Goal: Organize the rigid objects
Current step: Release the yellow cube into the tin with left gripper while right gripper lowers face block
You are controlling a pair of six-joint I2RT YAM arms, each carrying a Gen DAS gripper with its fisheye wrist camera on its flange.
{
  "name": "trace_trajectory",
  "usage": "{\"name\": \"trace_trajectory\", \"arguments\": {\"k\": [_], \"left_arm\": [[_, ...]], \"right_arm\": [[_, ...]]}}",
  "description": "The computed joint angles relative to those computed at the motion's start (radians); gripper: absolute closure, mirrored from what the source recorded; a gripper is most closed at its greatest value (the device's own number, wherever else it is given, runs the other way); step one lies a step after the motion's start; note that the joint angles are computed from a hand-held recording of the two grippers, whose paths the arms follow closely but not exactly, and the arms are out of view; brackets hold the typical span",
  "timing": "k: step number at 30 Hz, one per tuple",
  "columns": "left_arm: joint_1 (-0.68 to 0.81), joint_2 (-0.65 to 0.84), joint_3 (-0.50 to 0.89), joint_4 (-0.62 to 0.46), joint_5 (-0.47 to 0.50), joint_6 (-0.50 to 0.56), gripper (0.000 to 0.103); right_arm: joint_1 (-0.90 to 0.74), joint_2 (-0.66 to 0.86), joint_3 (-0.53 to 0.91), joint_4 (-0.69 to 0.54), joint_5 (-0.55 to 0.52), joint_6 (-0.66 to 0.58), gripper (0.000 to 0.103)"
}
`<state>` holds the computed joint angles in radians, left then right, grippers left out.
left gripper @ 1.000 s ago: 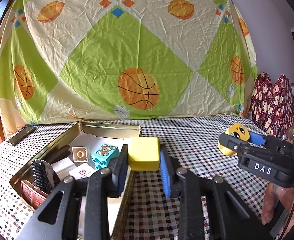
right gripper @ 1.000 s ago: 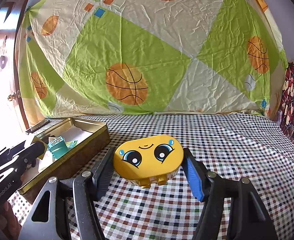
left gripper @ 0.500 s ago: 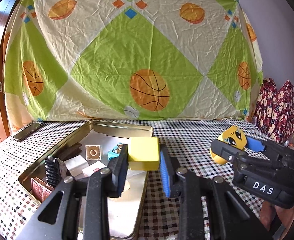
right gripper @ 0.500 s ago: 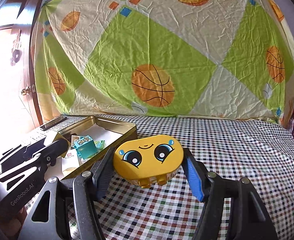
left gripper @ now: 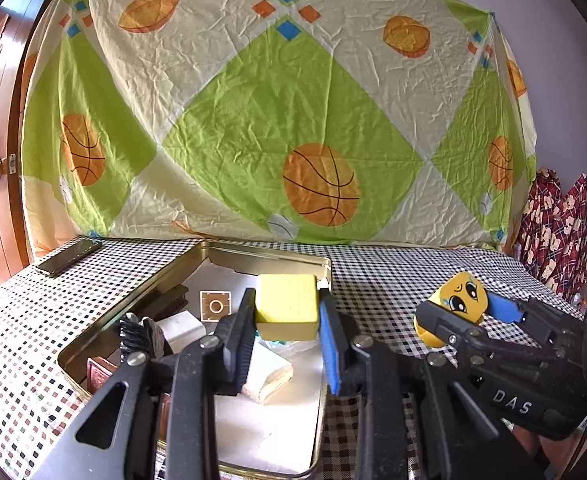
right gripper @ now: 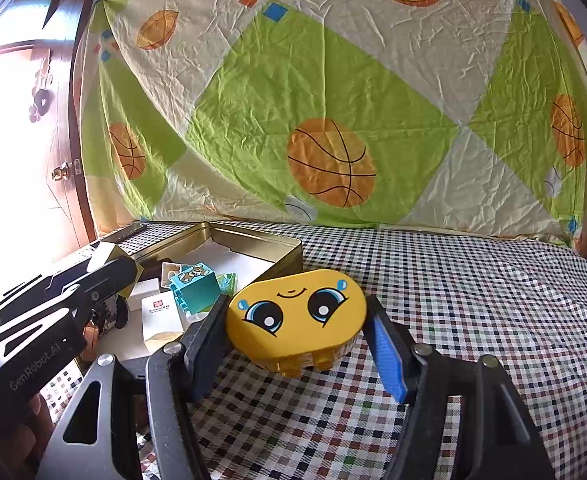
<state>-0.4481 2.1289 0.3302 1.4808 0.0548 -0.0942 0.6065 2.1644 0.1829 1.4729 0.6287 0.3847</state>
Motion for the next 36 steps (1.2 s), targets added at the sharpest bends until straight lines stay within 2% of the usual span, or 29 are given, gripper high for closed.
{"name": "trace_trajectory", "arguments": {"k": [17,28,36], "left_arm": [[0.098,-0.049,0.024,-0.110,0.050,0.019,0.075],[0.170,-0.087,0.086,-0.269,0.061,0.068,0.075],[0.211,-0.116,0.171,-0.460,0.051,0.106,0.075]], "right_arm": [[0.038,-0.099,0.074,-0.151,-0.013,-0.029,0.036],[0.039,-0.193,0.152,-0.283,-0.049,-0.081,0.036],[0.018,-0.208,0.274,-0.432,-0.130,-0.090,0.036]]}}
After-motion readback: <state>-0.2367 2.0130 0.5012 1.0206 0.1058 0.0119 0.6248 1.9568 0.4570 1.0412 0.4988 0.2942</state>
